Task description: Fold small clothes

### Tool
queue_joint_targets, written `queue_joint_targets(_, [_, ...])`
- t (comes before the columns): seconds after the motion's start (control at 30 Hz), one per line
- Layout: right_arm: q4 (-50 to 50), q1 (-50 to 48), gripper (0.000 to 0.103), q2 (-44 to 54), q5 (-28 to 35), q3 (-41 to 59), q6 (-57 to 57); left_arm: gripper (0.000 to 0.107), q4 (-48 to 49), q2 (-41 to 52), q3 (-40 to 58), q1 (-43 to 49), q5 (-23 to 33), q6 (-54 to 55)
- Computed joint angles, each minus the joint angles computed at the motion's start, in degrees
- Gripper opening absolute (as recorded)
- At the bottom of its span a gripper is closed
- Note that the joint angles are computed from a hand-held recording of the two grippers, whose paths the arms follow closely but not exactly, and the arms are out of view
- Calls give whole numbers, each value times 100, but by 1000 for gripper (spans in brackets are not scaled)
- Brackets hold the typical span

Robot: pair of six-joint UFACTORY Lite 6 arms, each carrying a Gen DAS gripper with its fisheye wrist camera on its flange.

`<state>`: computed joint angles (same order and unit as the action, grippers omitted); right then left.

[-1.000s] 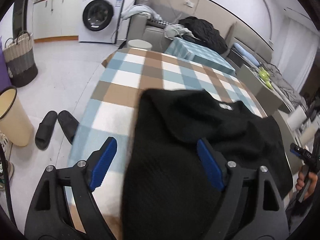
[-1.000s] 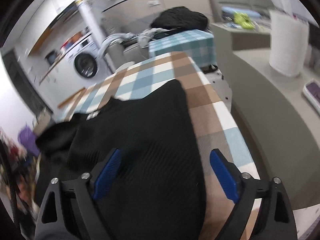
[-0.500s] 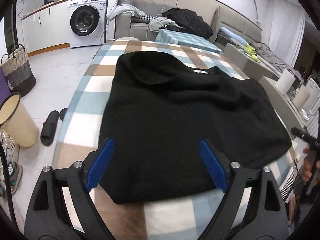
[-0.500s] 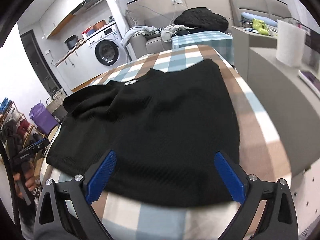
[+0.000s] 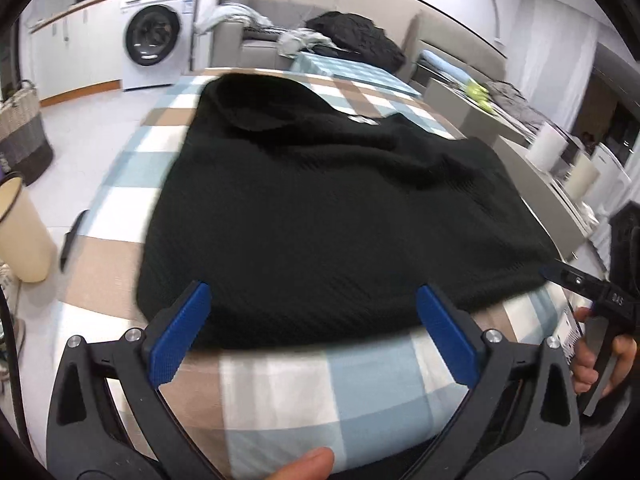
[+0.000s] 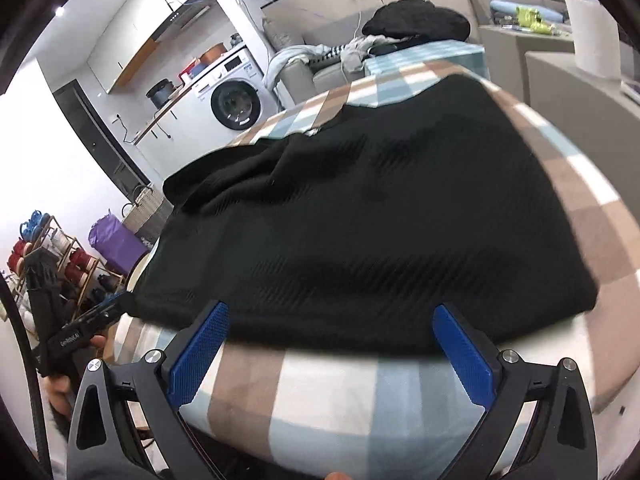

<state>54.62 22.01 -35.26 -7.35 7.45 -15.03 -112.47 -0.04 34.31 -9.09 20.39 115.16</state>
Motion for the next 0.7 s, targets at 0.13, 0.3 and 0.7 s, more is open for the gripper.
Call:
queue_joint_targets(0.13, [514, 565, 103, 441, -495, 46, -160, 102, -1329, 104, -31, -296, -168, 1034])
queue_joint_targets(0.3, [775, 805, 103, 681, -655, 163, -297, 102, -2008, 230, -128, -632, -73, 1498])
queue_joint_targets(0.7, [1865, 1525, 103, 1187, -1328, 294, -1278, 102, -3050, 392, -129, -1195, -182, 2251])
